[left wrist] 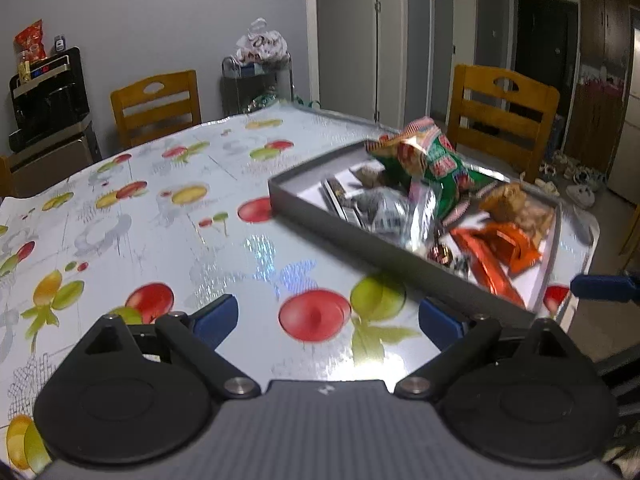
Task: Organize snacks
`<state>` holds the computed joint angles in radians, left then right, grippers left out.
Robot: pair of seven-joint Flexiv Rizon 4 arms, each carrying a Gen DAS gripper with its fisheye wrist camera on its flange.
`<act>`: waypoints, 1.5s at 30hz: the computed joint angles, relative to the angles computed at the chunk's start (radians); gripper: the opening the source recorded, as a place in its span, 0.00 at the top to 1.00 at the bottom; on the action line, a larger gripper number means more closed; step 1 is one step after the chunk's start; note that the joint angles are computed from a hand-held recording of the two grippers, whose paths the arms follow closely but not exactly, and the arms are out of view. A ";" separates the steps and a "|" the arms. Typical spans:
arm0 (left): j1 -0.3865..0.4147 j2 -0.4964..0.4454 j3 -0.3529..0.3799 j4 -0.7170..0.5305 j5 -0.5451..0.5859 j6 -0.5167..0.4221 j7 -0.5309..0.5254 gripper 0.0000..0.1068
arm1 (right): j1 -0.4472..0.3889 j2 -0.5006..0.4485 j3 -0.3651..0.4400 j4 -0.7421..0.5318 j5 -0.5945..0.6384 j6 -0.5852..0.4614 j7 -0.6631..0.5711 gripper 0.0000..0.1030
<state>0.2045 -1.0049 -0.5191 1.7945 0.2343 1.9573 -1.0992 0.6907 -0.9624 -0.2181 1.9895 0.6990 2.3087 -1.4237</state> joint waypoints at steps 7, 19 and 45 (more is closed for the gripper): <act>-0.063 0.015 0.069 0.001 -0.041 -0.003 -0.005 0.08 | -0.006 0.002 -0.004 0.000 -0.018 -0.055 0.021 0.00; -0.062 0.012 0.057 0.000 -0.059 -0.035 0.011 0.08 | 0.021 -0.002 -0.050 0.031 -0.071 -0.103 0.122 0.00; -0.072 0.015 0.066 -0.001 -0.092 -0.051 0.027 0.06 | 0.050 -0.020 -0.098 0.042 -0.118 -0.125 0.193 0.00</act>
<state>0.1323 -0.9903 -0.4536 1.7936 0.1428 1.9064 -1.0719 0.7412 -0.9822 -0.3164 2.0316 0.5812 2.1842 -1.2302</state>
